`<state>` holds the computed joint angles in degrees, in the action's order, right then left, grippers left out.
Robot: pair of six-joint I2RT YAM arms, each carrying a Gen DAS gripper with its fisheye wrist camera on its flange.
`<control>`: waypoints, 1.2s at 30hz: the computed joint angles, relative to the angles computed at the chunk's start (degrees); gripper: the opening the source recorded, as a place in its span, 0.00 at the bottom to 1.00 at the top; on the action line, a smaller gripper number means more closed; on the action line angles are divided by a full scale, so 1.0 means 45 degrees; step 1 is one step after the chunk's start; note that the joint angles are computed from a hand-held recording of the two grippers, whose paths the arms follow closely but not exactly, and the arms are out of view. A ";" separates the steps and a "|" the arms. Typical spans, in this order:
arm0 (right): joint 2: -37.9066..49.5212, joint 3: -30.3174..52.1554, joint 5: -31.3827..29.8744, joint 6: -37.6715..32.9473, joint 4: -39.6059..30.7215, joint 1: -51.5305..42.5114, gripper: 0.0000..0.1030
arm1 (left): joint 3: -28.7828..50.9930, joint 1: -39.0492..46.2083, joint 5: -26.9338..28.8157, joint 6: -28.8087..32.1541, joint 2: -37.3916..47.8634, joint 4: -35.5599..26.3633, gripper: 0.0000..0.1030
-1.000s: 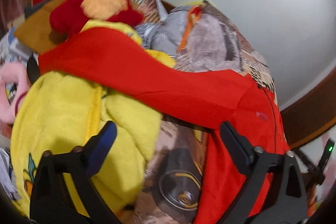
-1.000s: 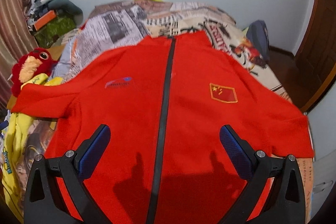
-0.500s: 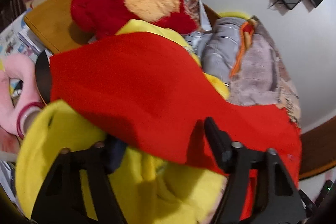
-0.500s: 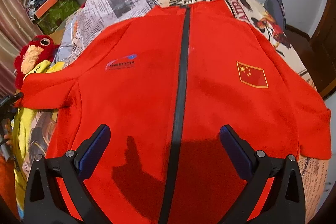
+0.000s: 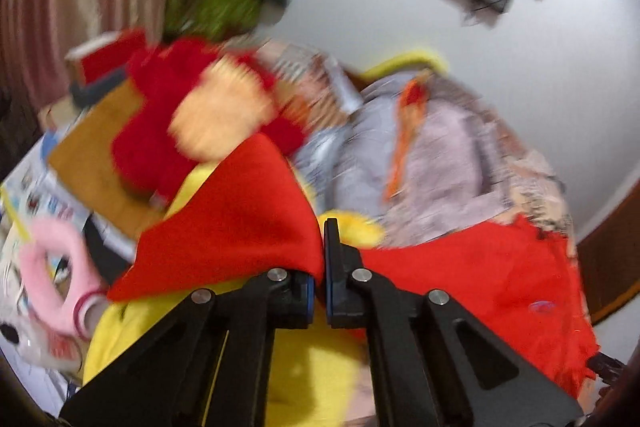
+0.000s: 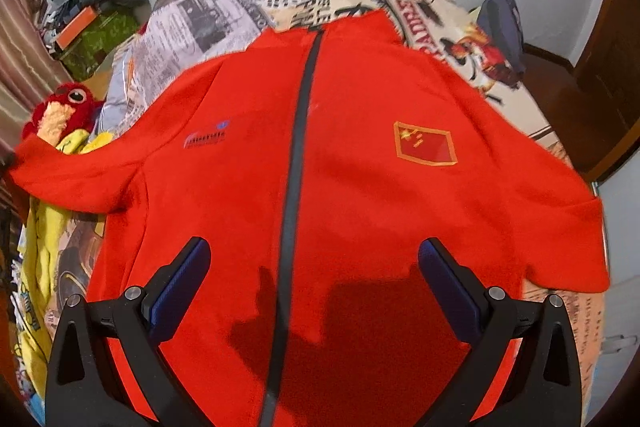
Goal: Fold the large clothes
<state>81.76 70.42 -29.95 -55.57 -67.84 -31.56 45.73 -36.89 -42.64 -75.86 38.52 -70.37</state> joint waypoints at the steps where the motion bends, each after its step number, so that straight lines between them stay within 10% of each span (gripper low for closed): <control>1: 0.0040 0.0150 -0.0100 -0.0038 -0.0087 -0.0094 1.00 | 0.0521 -0.0446 -0.0374 -0.0035 0.0487 0.0067 0.02; 16: 0.2062 0.2129 -0.1337 -0.1481 -0.0657 -0.1444 1.00 | 0.9888 -0.1985 -0.0220 0.5551 1.1194 0.5147 0.02; 31: 0.4193 0.3748 -0.1335 -0.2636 -0.0748 -0.2868 1.00 | 1.9186 -0.3176 0.4971 0.6497 2.1406 0.2619 0.03; 36: 0.4040 0.3799 -0.1201 -0.2787 -0.0762 -0.3043 1.00 | 2.1099 -0.3664 0.6042 0.6495 2.3089 0.0872 0.23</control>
<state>99.94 87.52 -35.35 -68.11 -71.27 -45.26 140.67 -53.37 -15.45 -46.64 142.42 -66.45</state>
